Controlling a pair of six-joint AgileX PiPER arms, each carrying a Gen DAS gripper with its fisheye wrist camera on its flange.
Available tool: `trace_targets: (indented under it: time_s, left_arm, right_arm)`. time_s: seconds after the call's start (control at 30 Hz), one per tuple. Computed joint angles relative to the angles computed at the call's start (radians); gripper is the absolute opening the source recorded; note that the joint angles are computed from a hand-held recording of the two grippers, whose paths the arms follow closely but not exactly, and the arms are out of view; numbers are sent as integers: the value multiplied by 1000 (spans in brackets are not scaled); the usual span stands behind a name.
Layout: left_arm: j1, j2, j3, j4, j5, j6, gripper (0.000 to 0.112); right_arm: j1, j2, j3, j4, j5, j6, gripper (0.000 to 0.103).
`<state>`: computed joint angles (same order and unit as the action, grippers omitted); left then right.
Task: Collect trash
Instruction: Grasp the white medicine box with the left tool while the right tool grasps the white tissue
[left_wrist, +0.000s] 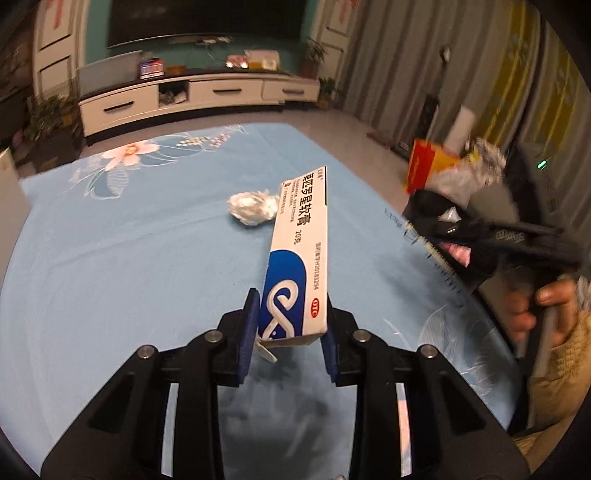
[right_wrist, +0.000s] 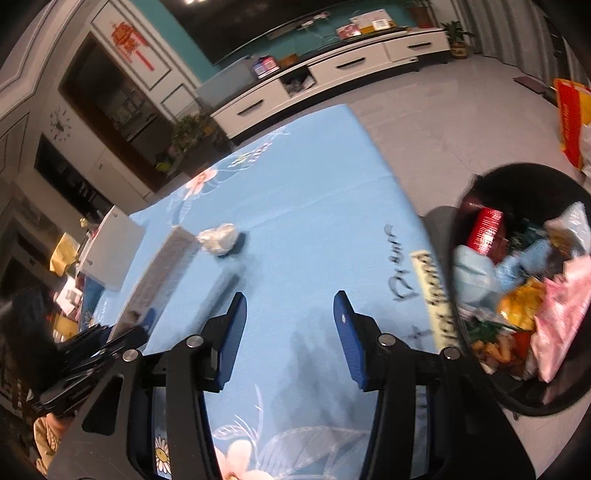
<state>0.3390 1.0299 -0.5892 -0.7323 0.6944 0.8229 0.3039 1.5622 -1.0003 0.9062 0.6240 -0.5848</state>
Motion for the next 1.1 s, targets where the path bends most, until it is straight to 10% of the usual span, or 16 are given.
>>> trace_targets:
  time_s: [0.13, 0.73, 0.9, 1.1]
  left_arm:
    - [225, -42, 16, -117, 97, 95, 32]
    - [229, 47, -6, -125, -60, -13, 32]
    - [230, 43, 8, -126, -65, -16, 32]
    - [210, 35, 1, -94, -73, -60, 32]
  right_arm:
    - [95, 112, -125, -17, -8, 11, 49]
    - [278, 473, -576, -344, -13, 402, 49]
    - [289, 456, -567, -426, -30, 432, 16]
    - [286, 393, -492, -365, -45, 372, 12]
